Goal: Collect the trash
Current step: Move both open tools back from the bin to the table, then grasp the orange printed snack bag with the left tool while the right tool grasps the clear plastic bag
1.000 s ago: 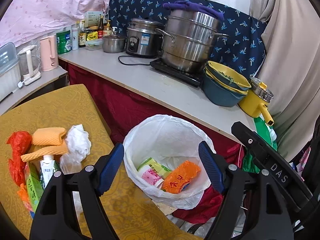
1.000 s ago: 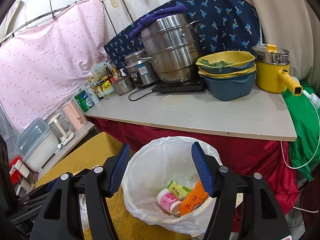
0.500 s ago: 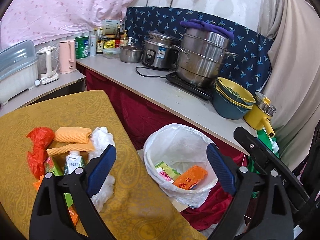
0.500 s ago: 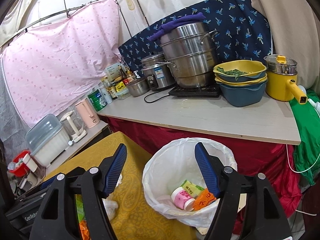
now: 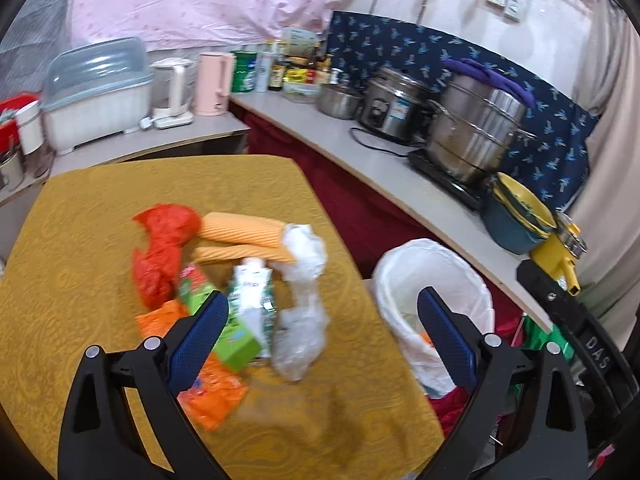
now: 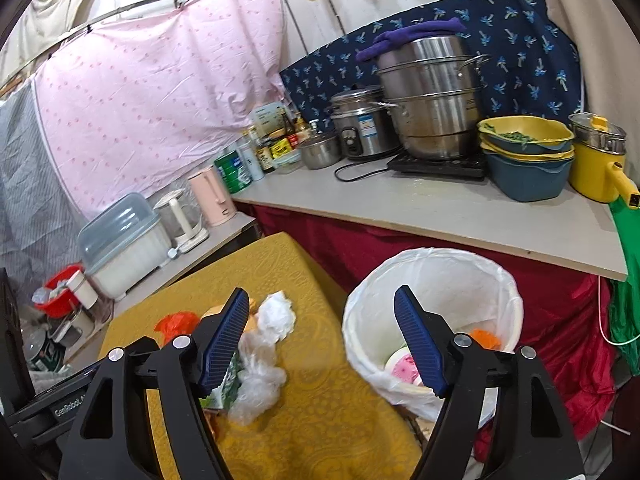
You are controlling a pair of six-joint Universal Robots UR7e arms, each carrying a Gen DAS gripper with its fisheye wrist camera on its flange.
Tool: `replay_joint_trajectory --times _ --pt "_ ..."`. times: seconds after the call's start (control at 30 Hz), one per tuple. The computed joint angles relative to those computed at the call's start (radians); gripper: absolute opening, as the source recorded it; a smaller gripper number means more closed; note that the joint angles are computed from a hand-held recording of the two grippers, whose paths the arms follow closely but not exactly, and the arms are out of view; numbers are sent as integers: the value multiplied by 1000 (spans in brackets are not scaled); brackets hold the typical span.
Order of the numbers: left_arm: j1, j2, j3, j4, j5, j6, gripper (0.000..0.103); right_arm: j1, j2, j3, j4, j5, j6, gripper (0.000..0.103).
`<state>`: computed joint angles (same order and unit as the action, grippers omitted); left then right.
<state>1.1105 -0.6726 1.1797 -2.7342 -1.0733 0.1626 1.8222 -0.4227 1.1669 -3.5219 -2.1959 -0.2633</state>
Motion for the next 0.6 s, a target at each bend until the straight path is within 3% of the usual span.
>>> replay_joint_trajectory --times 0.33,0.6 --pt "78 -70 68 -6 72 -66 91 15 82 -75 122 6 37 75" --pt "135 -93 89 38 88 -120 91 0 166 -168 251 8 106 75"
